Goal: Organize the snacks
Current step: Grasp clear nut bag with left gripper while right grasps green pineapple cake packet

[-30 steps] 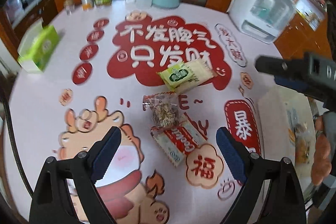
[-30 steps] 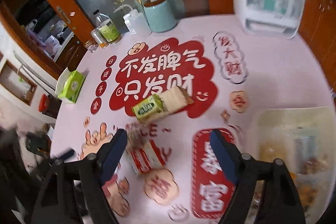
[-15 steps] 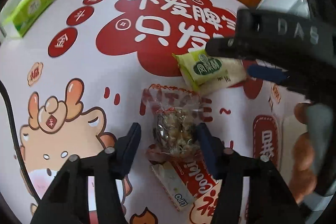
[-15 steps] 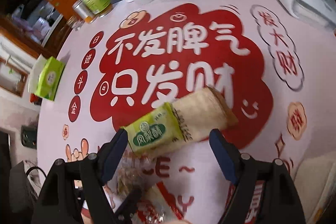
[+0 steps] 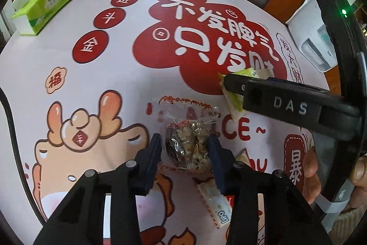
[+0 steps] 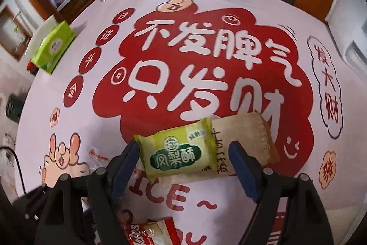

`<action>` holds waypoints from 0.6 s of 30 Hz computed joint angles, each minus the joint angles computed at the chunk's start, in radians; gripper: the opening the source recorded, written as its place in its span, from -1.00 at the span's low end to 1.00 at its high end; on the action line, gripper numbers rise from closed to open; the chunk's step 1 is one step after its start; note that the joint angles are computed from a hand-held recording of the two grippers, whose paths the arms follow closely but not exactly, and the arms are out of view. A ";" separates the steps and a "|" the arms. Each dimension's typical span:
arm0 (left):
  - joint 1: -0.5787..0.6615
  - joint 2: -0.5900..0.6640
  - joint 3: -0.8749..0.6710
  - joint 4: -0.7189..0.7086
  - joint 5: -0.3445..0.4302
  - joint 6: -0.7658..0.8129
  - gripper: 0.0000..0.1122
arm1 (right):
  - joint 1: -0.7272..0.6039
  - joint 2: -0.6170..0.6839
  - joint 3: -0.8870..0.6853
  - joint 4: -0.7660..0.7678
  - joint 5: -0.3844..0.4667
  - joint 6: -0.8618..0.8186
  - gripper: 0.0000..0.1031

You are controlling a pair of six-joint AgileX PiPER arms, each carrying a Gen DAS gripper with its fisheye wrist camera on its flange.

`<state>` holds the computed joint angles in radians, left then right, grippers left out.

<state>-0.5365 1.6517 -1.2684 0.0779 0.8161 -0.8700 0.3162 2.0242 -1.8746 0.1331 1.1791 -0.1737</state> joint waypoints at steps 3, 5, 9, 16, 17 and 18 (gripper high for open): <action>0.008 -0.017 0.018 -0.006 0.001 0.000 -0.29 | 0.018 -0.001 0.003 -0.029 -0.006 -0.019 0.58; 0.014 -0.019 0.023 -0.012 -0.002 0.001 -0.29 | 0.029 0.000 0.004 -0.046 -0.008 -0.029 0.58; 0.011 -0.024 0.028 -0.009 0.001 -0.001 -0.29 | 0.046 0.005 0.007 -0.070 -0.006 -0.040 0.58; 0.005 -0.031 0.031 0.000 0.018 -0.007 -0.30 | 0.069 -0.014 0.052 -0.141 -0.037 -0.021 0.14; 0.001 -0.031 0.025 0.005 0.032 -0.010 -0.31 | 0.064 -0.014 0.046 -0.125 -0.025 -0.027 0.07; -0.002 -0.031 0.022 0.009 0.041 -0.012 -0.31 | 0.054 -0.017 0.044 -0.101 -0.012 -0.032 0.04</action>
<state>-0.5383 1.6209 -1.2462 0.0868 0.8571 -0.8820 0.3704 2.0071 -1.8309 0.0316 1.1668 -0.2061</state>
